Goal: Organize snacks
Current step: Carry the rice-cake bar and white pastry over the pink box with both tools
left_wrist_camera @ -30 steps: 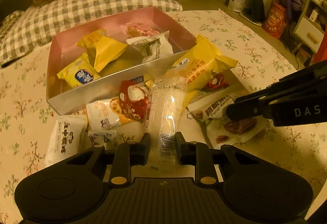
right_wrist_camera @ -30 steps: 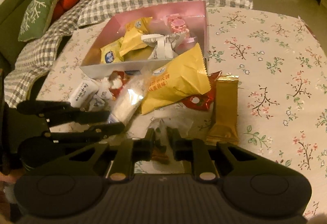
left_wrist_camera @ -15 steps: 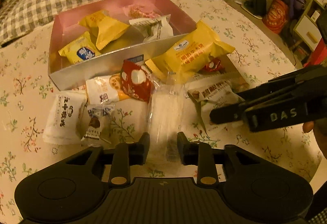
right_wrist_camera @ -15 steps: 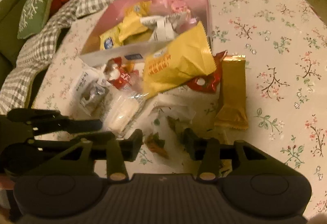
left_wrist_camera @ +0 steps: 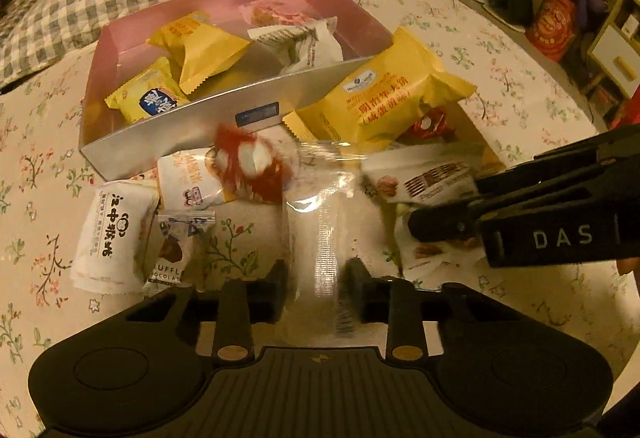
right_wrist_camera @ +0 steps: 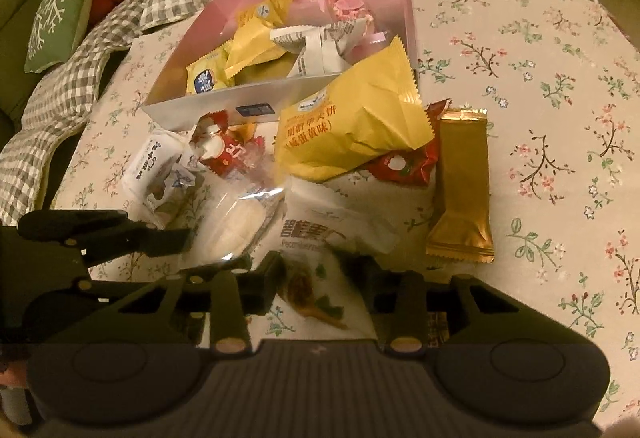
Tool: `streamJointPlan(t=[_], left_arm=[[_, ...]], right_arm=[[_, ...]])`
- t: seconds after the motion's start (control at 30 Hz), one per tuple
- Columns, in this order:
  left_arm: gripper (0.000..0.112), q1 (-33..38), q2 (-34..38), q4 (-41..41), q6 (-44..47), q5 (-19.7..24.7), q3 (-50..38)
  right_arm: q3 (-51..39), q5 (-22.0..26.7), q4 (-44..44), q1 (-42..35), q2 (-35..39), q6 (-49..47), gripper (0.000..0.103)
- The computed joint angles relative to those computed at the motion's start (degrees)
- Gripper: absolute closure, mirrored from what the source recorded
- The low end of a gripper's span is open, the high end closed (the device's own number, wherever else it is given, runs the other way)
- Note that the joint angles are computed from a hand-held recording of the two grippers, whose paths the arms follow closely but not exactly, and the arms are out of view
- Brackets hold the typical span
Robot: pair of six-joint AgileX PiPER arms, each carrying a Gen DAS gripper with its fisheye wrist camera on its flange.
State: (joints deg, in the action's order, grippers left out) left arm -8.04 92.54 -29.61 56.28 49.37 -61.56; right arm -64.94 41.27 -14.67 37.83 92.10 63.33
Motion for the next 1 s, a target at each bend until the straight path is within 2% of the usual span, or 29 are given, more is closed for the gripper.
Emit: streamJointPlan(t=[0.47, 0.73, 1.0], left_arm=[[0.094, 6.3, -0.9, -2.5, -0.3, 6.7, -3.4], [0.094, 8.3, 0.6, -3.1, -3.6, 7.2, -8.0], [0.094, 6.6, 5.5, -1.1, -9.2, 6.6, -15.6]], right_arm=[[1.7, -4.4, 1.8, -0.1, -3.4, 0.4, 0.078], [1.2, -7.2, 1.6, -1.5, -5.3, 1.0, 0.078], [-4.9, -8.1, 5.6, -6.3, -1.7, -4.1, 0.078]])
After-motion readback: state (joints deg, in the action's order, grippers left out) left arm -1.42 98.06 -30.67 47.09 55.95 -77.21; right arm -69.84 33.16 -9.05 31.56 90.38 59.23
